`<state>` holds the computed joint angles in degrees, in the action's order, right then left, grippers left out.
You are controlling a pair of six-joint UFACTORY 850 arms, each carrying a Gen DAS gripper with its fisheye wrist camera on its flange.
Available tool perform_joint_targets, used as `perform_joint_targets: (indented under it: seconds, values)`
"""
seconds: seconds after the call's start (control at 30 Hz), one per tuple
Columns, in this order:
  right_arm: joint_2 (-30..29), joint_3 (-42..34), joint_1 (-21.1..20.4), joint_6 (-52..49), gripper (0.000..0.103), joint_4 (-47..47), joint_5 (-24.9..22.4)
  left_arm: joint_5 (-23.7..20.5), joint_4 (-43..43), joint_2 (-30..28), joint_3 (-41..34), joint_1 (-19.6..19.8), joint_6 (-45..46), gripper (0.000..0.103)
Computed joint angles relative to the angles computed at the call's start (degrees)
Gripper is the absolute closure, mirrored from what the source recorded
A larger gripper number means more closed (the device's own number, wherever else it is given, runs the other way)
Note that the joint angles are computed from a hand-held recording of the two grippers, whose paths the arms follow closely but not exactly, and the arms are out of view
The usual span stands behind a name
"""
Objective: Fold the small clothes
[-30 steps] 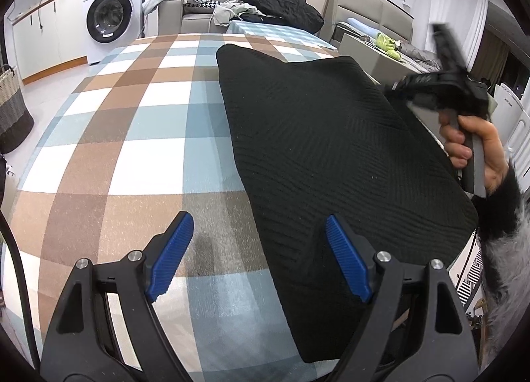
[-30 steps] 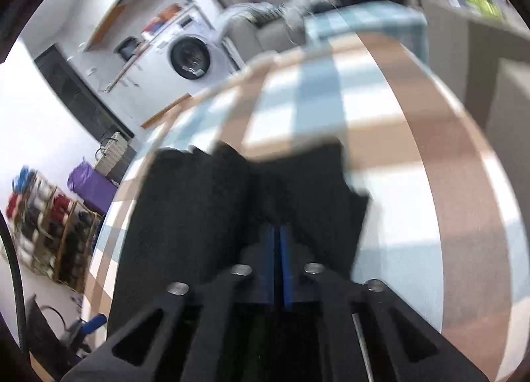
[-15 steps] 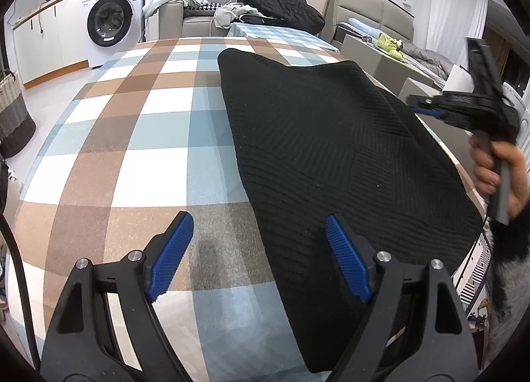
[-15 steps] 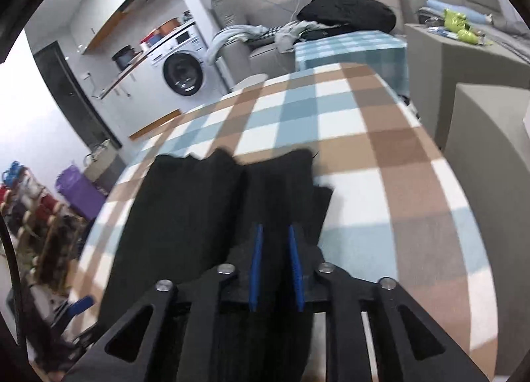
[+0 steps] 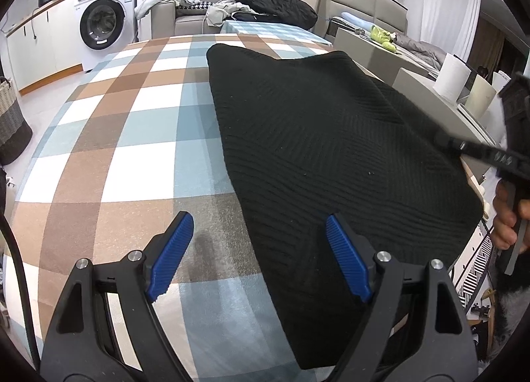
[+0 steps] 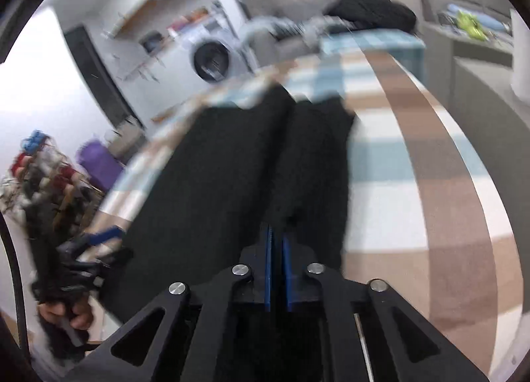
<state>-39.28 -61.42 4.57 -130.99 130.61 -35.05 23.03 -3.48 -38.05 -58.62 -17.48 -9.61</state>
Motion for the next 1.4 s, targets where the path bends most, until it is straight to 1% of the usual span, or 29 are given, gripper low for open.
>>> perform_joint_targets:
  seconds: [0.03, 0.1, 0.17, 0.2, 0.23, 0.3, 0.37, 0.47, 0.5, 0.53, 0.57, 0.6, 0.63, 0.67, 0.7, 0.77, 0.8, 0.83, 0.87, 0.9, 0.93, 1.0, 1.07, 1.17, 1.2, 1.23, 1.27, 1.33, 1.4]
  values:
    - [1.0, 1.2, 0.4, -4.2, 0.098, 4.3, -0.1, 0.0, 0.0, 0.0, 0.0, 0.0, -0.1, 0.022]
    - [0.9, 0.5, 1.6, -8.8, 0.098, 11.0, 5.3, -0.4, 0.6, -0.2, -0.2, 0.2, -0.7, 0.022]
    - [-0.6, -1.6, 2.0, -4.6, 0.098, 8.0, 11.0, -0.5, -0.3, -0.3, -0.3, 0.0, 0.5, 0.022]
    - [-0.5, -1.5, 2.0, -4.0, 0.095, 7.5, 11.8, -0.2, -0.9, -0.1, 0.0, 0.0, 1.2, 0.022]
    - [0.0, -0.8, 1.9, -4.4, 0.088, 8.2, 11.0, -0.1, -0.9, -0.1, 0.1, -0.1, 1.1, 0.022]
    - [1.8, 1.1, 1.5, -5.5, 0.079, 10.0, 8.6, -0.2, 0.1, -0.1, 0.2, 0.0, 0.1, 0.022]
    - [3.4, 2.9, 0.9, -4.3, 0.078, 8.1, 4.1, -0.1, -0.3, 0.0, 0.2, -0.2, 0.7, 0.022]
    - [3.1, 2.1, 0.6, 5.0, 0.076, -3.2, 0.6, 0.2, -0.4, 0.3, 0.7, -0.5, 1.2, 0.022]
    - [2.4, 1.1, 1.0, 7.9, 0.076, -6.7, 0.8, 0.3, 0.0, 0.4, 0.9, -0.5, 0.9, 0.022]
    - [1.5, 0.0, 1.8, 10.2, 0.076, -9.4, 2.4, 0.4, 0.1, 0.6, 1.1, -0.6, 0.9, 0.022]
    - [1.0, -0.8, 2.5, 11.3, 0.077, -10.7, 4.0, 0.5, 0.1, 0.7, 1.3, -0.6, 0.9, 0.022]
    - [0.6, -1.0, 3.2, 10.1, 0.085, -9.9, 5.0, 0.5, 0.5, 0.9, 1.6, -0.7, 0.7, 0.022]
    - [0.7, -0.5, 3.6, 6.8, 0.097, -7.5, 4.3, 0.6, 1.2, 1.1, 1.9, -0.6, 0.0, 0.022]
    - [1.2, 0.6, 3.6, 1.9, 0.097, -4.0, 2.2, 0.9, 2.3, 1.4, 2.4, -0.5, -1.3, 0.022]
    - [1.9, 1.5, 3.9, -2.6, 0.097, -0.8, 2.0, 1.2, 4.1, 1.6, 2.8, -0.2, -3.0, 0.022]
    - [2.8, 2.2, 4.8, -8.8, 0.097, 4.7, 5.6, 1.5, 6.4, 1.7, 3.2, 0.0, -5.1, 0.022]
    - [1.1, 0.0, 5.0, -8.7, 0.095, 5.5, 8.3, 1.4, 5.7, 1.8, 3.3, 0.0, -4.4, 0.022]
    - [0.7, -0.6, 5.1, -7.0, 0.09, 4.3, 10.1, 1.3, 5.4, 1.8, 3.4, -0.1, -4.2, 0.022]
    - [0.7, -0.5, 5.0, -5.8, 0.087, 3.4, 10.9, 1.4, 5.7, 1.9, 3.5, 0.0, -4.5, 0.022]
    - [1.2, 0.4, 4.5, -5.6, 0.079, 3.4, 9.5, 1.4, 6.7, 2.1, 3.8, 0.0, -5.6, 0.022]
    - [1.9, 1.6, 4.0, -5.4, 0.061, 3.6, 8.0, 1.4, 7.9, 2.3, 4.0, 0.1, -7.0, 0.022]
    - [3.0, 3.6, 2.6, -3.4, 0.044, 2.0, 5.8, 2.0, 12.8, 2.5, 4.5, 0.5, -11.6, 0.022]
    - [4.1, 5.8, 1.9, -4.1, 0.044, 3.1, 4.5, 2.9, 15.6, 2.6, 4.9, 0.7, -14.1, 0.022]
    - [3.9, 6.5, 1.6, -4.0, 0.041, 4.2, 5.2, 2.4, 16.6, 2.4, 4.6, 0.4, -15.0, 0.023]
    - [3.8, 6.4, 1.5, -3.4, 0.041, 4.0, 5.3, 2.4, 17.4, 2.3, 4.5, 0.4, -15.7, 0.026]
    - [3.7, 6.5, 1.4, -2.7, 0.041, 3.2, 5.1, 2.4, 18.9, 2.3, 4.5, 0.5, -17.1, 0.033]
    - [3.6, 6.3, 1.4, -2.7, 0.041, 3.2, 5.5, 2.3, 20.4, 2.2, 4.4, 0.6, -18.4, 0.038]
    - [3.3, 6.3, 1.5, -2.9, 0.041, 3.4, 5.2, 2.8, 22.3, 2.2, 4.4, 0.8, -19.7, 0.064]
    - [2.8, 5.9, 1.5, -2.2, 0.044, 2.5, 5.0, 2.7, 21.3, 2.1, 4.4, 0.6, -18.4, 0.069]
